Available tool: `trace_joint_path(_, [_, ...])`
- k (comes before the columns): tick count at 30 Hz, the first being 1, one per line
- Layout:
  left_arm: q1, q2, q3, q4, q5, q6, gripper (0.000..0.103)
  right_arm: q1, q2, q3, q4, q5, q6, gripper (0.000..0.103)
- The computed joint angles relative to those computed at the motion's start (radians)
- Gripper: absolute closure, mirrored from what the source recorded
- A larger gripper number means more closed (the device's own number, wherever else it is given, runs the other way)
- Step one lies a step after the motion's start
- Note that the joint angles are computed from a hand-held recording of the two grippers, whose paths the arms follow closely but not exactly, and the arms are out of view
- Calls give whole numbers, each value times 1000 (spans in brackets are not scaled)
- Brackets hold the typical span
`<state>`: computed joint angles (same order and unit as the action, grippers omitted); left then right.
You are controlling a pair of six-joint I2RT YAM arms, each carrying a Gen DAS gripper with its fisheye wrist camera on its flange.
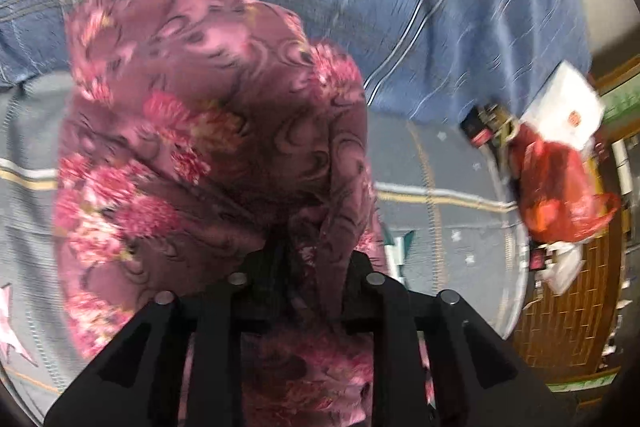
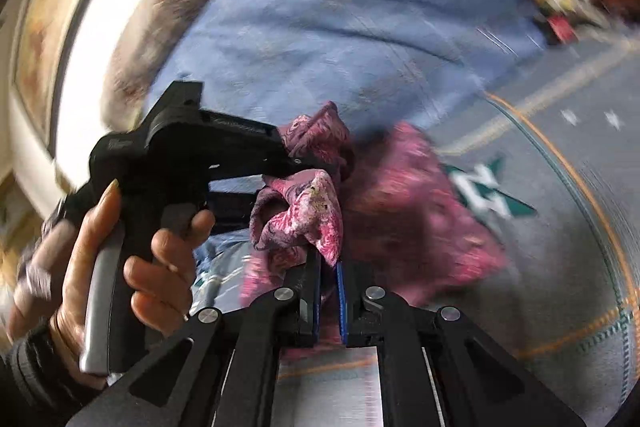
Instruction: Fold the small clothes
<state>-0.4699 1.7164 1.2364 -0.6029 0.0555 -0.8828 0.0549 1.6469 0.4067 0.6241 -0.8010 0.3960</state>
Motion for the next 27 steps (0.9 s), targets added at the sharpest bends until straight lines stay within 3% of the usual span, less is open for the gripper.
trace_joint_path(2, [-18,2,-4,18,-21,-23,69,-35,144,84,-65,-63,-4,97])
trace_joint_path(4, [-17,-41,-32,44,10,-15,66,-72,241,149,-145,-143,-25,99])
trace_joint_path(5, [-2,-95,-64,60,58,-5,66,-85,237,156,-169,-169,-42,99])
trace_joint_path(6, [18,-169,-119,101,100,5,65,-101,201,174,-271,-173,-107,91])
trace_joint_path(8, [61,-333,-229,151,117,27,52,-144,149,184,-358,-200,-166,87])
trace_joint_path(9, [80,-393,-265,154,104,36,48,-183,114,176,-341,-218,-145,84])
trace_joint_path(11, [124,-504,-333,112,40,60,45,-221,68,171,-261,-202,-54,75])
trace_joint_path(13, [166,-538,-381,73,17,65,45,-198,53,235,-259,-184,-13,69])
trace_joint_path(14, [179,-542,-407,76,22,51,45,-153,63,307,-305,-177,-23,69])
trace_joint_path(16, [225,-572,-496,118,86,16,45,-53,139,476,-443,-192,-86,55])
trace_joint_path(17, [233,-569,-528,153,114,-4,45,-5,179,548,-503,-169,-113,53])
trace_joint_path(21, [199,-591,-568,181,72,-11,45,167,364,829,-771,52,-204,52])
trace_joint_path(23, [175,-564,-529,160,46,-8,45,205,415,892,-828,105,-224,59])
trace_joint_path(24, [167,-563,-519,156,39,-9,45,205,412,890,-809,78,-231,90])
trace_joint_path(27, [149,-569,-507,147,5,-4,45,162,319,794,-634,0,-182,99])
